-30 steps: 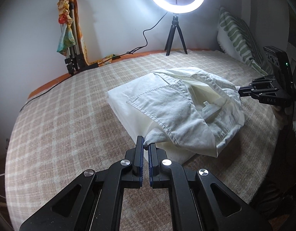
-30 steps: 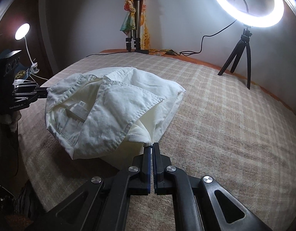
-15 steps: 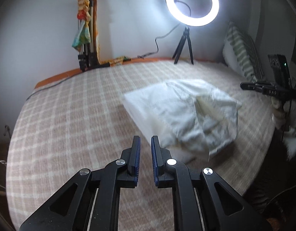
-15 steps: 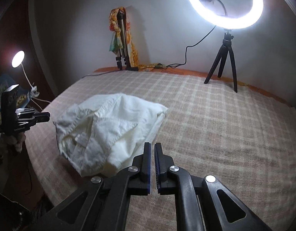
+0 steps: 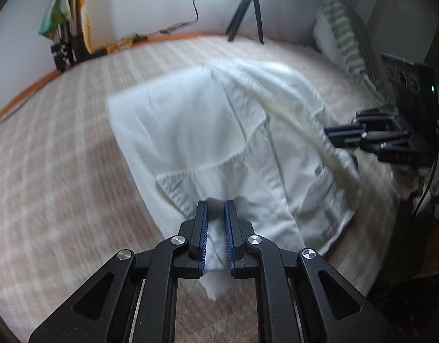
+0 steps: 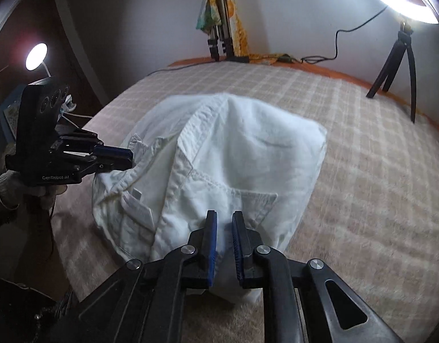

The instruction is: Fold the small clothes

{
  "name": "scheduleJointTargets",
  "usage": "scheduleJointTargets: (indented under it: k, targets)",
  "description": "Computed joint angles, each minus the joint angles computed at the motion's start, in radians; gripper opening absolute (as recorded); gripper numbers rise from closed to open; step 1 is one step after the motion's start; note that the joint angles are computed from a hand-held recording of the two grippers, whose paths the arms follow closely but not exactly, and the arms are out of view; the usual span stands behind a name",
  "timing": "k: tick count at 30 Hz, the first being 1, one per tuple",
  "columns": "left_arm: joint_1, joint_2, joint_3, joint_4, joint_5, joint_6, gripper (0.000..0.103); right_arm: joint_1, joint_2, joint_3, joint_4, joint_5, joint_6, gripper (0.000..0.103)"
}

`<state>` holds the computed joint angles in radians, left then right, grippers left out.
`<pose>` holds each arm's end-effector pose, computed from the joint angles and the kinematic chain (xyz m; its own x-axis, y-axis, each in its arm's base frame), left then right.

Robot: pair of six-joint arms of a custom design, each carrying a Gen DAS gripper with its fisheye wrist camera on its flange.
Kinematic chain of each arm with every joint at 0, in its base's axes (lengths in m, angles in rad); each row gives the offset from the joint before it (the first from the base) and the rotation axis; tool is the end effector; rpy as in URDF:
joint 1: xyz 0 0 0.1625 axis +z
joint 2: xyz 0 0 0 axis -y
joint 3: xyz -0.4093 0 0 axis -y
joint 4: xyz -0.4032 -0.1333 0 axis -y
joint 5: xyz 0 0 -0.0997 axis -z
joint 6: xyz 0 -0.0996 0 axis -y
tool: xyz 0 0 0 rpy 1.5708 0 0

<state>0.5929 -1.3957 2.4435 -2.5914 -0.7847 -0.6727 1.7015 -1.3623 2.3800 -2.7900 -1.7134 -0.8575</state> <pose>-0.1934 -0.3760 0.1432 -0.8129 0.1187 -0.5702 0.4123 0.8087 -0.4195 0.1721 -0.3949 0.1432 -0.5480 -0.8005 0.2425 -0.8285 0.5594 -0.0257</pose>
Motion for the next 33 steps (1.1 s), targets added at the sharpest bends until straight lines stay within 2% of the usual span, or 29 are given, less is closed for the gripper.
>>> scheduleJointTargets:
  k: [2, 4, 6, 8, 9, 11, 14, 17, 19, 22, 23, 25, 27, 28, 29, 31, 32, 33]
  targets:
    - [-0.009, -0.015, 0.029, -0.046, -0.004, -0.008, 0.010, -0.034, -0.015, 0.017, 0.025, 0.015, -0.012, 0.010]
    - [-0.011, -0.034, 0.023, -0.011, -0.017, -0.041, 0.010, -0.033, -0.031, -0.001, 0.086, 0.026, -0.008, 0.011]
    - [-0.030, -0.056, 0.025, 0.027, -0.009, -0.061, 0.010, -0.035, -0.056, -0.040, 0.169, 0.070, -0.005, 0.014]
    - [-0.050, -0.081, 0.036, 0.044, 0.004, -0.089, 0.010, -0.043, -0.063, -0.080, 0.182, 0.124, 0.024, 0.038]
    - [-0.066, -0.104, 0.053, 0.044, 0.008, -0.115, 0.010, -0.049, -0.057, -0.104, 0.165, 0.153, 0.060, 0.042]
    - [-0.088, -0.132, 0.069, 0.043, 0.020, -0.143, 0.010, -0.071, -0.016, -0.161, 0.169, 0.193, 0.142, 0.042]
    - [-0.093, -0.143, 0.072, 0.047, 0.033, -0.157, 0.010, -0.117, 0.105, -0.284, 0.235, 0.211, 0.304, 0.042]
    - [-0.107, -0.158, 0.084, 0.052, 0.032, -0.190, 0.010, -0.181, 0.203, -0.381, 0.335, 0.296, 0.443, 0.042]
    - [-0.108, -0.161, 0.085, 0.059, 0.030, -0.191, 0.010, -0.231, 0.241, -0.412, 0.385, 0.397, 0.484, 0.042]
    - [-0.096, -0.160, 0.076, 0.062, 0.024, -0.182, 0.010, -0.255, 0.272, -0.428, 0.381, 0.450, 0.513, 0.041]
    - [-0.097, -0.161, 0.075, 0.068, 0.025, -0.186, 0.010, -0.259, 0.274, -0.432, 0.385, 0.459, 0.512, 0.037]
    - [-0.092, -0.164, 0.078, 0.061, 0.024, -0.190, 0.010, -0.247, 0.280, -0.436, 0.382, 0.455, 0.497, 0.033]
    - [-0.094, -0.174, 0.084, 0.055, 0.029, -0.206, 0.010, -0.224, 0.274, -0.434, 0.366, 0.427, 0.475, 0.023]
    - [-0.096, -0.179, 0.087, 0.050, 0.031, -0.211, 0.010, -0.204, 0.268, -0.426, 0.336, 0.389, 0.458, 0.011]
    - [-0.099, -0.183, 0.087, 0.050, 0.036, -0.214, 0.010, -0.178, 0.269, -0.424, 0.296, 0.335, 0.445, 0.002]
    - [-0.103, -0.186, 0.079, 0.061, 0.050, -0.210, 0.010, -0.107, 0.271, -0.388, 0.116, 0.143, 0.380, 0.000]
    - [-0.102, -0.187, 0.073, 0.060, 0.059, -0.203, 0.010, -0.085, 0.278, -0.380, 0.061, 0.074, 0.357, 0.000]
    - [-0.098, -0.183, 0.065, 0.051, 0.065, -0.194, 0.010, -0.073, 0.277, -0.376, 0.032, 0.046, 0.339, 0.000]
